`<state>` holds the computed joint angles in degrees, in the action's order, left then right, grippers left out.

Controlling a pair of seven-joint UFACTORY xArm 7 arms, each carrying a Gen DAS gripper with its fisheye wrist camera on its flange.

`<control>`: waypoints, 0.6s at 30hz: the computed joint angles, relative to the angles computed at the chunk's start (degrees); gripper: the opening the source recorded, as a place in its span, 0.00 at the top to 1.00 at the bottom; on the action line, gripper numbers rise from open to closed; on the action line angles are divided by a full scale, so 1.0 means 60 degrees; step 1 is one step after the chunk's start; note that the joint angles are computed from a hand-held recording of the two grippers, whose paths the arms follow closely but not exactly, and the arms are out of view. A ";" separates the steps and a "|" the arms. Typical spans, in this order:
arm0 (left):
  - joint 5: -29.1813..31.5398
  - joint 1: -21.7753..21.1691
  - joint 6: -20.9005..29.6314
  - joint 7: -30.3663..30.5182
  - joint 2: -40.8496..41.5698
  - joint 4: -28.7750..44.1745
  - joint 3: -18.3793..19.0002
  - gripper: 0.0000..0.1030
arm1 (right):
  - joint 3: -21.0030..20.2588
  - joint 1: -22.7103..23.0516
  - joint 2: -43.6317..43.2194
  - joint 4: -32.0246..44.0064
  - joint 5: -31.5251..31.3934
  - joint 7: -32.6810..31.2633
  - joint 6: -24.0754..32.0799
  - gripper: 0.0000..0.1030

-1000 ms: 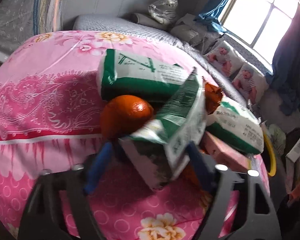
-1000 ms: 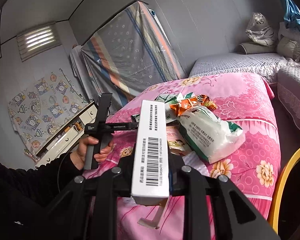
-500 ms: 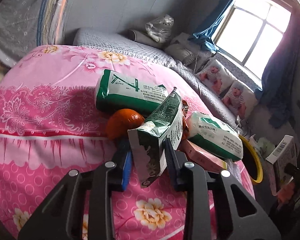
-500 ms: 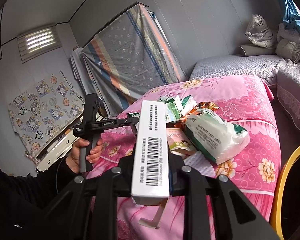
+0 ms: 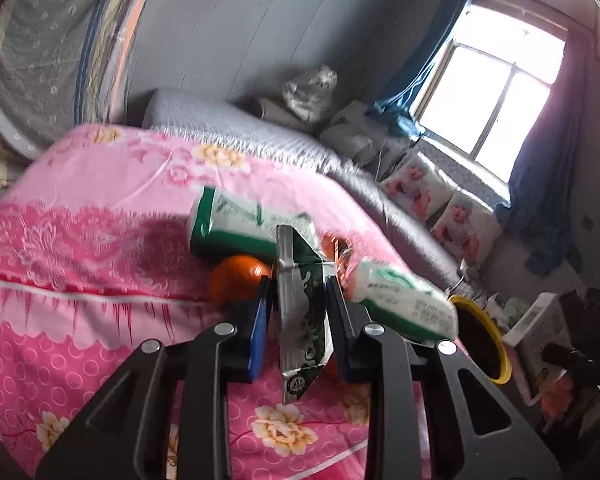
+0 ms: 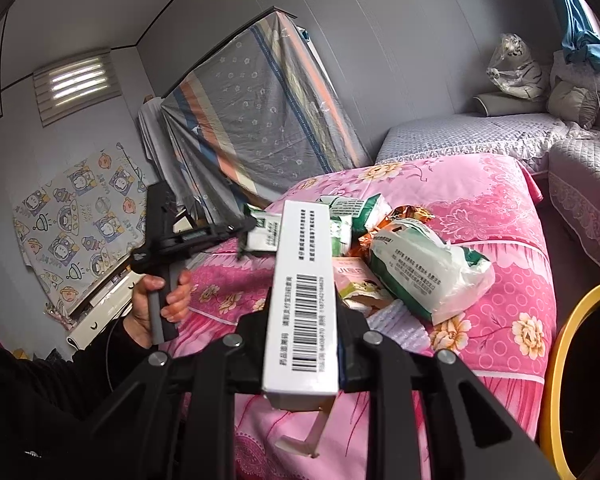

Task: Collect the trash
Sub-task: 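Grasp the green snack packet with the left tool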

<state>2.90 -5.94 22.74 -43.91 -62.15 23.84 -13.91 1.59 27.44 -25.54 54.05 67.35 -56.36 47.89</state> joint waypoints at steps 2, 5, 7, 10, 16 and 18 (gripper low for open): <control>0.0069 0.0103 0.0114 -0.0086 -0.0357 0.0093 -0.0100 0.76 | -0.0011 -0.0027 -0.0030 -0.0011 -0.0021 0.0020 -0.0006 0.79; 0.0194 0.0257 0.0518 -0.0168 -0.0941 0.0302 -0.0244 0.76 | -0.0056 -0.0047 -0.0038 -0.0008 0.0015 0.0018 0.0003 0.79; 0.0243 0.0322 0.0837 -0.0212 -0.1263 0.0441 -0.0304 0.76 | -0.0087 -0.0056 -0.0039 -0.0021 0.0035 0.0004 0.0049 0.79; 0.0262 0.0344 0.1398 -0.0280 -0.1686 0.0667 -0.0388 0.77 | -0.0072 -0.0066 -0.0014 -0.0005 0.0039 0.0048 0.0092 0.79; 0.0300 0.0336 0.2355 -0.0351 -0.2357 0.0942 -0.0575 0.77 | -0.0043 -0.0072 0.0033 0.0063 0.0037 0.0092 0.0189 0.79; 0.0277 0.0333 0.2510 -0.0409 -0.2518 0.0999 -0.0620 0.77 | -0.0060 -0.0077 0.0078 0.0127 0.0054 0.0101 0.0262 0.79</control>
